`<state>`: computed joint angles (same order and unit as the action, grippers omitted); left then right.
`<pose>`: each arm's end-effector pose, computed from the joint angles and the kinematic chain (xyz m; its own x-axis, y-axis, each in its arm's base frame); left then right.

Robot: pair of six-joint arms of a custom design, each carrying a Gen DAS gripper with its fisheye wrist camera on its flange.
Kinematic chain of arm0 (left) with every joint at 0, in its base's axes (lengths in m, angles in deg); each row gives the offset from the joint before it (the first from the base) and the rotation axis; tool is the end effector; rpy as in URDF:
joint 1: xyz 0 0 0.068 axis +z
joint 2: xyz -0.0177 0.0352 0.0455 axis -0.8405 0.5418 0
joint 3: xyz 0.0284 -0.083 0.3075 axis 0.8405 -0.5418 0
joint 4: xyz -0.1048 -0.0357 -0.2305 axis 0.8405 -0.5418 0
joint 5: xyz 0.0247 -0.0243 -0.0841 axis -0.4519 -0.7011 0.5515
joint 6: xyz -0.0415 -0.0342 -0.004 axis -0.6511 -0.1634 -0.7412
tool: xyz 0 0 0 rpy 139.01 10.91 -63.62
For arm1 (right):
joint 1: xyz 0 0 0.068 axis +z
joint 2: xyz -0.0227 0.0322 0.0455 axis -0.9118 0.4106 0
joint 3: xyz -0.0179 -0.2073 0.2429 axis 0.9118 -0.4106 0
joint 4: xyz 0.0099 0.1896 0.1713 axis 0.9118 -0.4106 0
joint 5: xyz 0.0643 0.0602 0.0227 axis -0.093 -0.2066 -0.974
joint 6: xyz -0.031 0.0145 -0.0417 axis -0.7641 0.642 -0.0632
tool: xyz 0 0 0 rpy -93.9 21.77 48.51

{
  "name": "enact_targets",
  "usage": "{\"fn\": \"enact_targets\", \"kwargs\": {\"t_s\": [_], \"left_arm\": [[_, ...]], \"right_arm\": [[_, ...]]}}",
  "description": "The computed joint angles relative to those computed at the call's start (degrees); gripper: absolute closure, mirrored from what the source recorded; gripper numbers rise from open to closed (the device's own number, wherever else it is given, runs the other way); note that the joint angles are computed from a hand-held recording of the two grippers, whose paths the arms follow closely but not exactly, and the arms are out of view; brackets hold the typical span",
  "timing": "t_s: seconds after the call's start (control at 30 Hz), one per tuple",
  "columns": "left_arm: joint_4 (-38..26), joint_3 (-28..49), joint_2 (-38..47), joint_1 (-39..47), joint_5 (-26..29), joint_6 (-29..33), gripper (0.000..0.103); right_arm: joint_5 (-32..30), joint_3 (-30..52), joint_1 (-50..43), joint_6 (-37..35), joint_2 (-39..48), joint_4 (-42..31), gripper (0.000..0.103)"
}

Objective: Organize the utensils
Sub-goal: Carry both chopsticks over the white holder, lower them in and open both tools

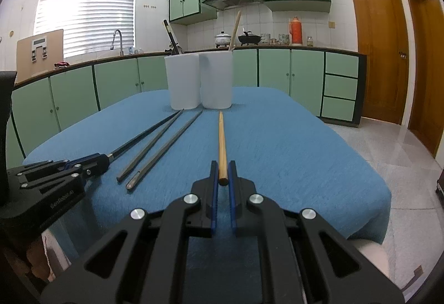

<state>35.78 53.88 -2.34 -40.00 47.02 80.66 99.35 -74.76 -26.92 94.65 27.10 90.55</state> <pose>0.1833 0.0441 0.1621 -0.4931 0.0021 -0.8699 0.0749 0.9964 -0.0400 0.1528 0.1034 0.1670 -0.3748 -0.0240 -0.9268 -0.1751 0.9835 0.0453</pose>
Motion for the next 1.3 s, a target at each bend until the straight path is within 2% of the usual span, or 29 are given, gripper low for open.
{"fn": "enact_targets", "kwargs": {"t_s": [0.33,0.53,0.67,0.9,1.1,1.3], "left_arm": [[-13.47,6.12,-15.96,3.1,3.4,2.11,0.096],[-20.65,14.05,-19.22,5.79,9.24,1.19,0.096],[-23.58,19.86,-18.52,6.6,11.61,0.46,0.096],[-29.92,30.73,-14.67,6.92,15.43,-0.02,0.096],[-34.41,38.1,-10.71,6.38,16.88,0.51,0.096],[-33.56,42.52,-8.6,5.55,17.13,-0.95,0.096]], "right_arm": [[-4.75,8.46,-4.94,-5.3,-16.46,-19.25,0.097],[-11.96,18.79,-9.89,-8.65,-22.05,-31.79,0.097],[-19.37,26.55,-14.55,-9.21,-21.42,-38.27,0.097],[-30.22,40.93,-20.64,-9.13,-15.06,-49.16,0.097],[-34.96,51.09,-22.0,-11.44,-9.51,-56.81,0.097],[-36.34,59.52,-22.93,-12.21,-5.87,-59.5,0.097]]}}
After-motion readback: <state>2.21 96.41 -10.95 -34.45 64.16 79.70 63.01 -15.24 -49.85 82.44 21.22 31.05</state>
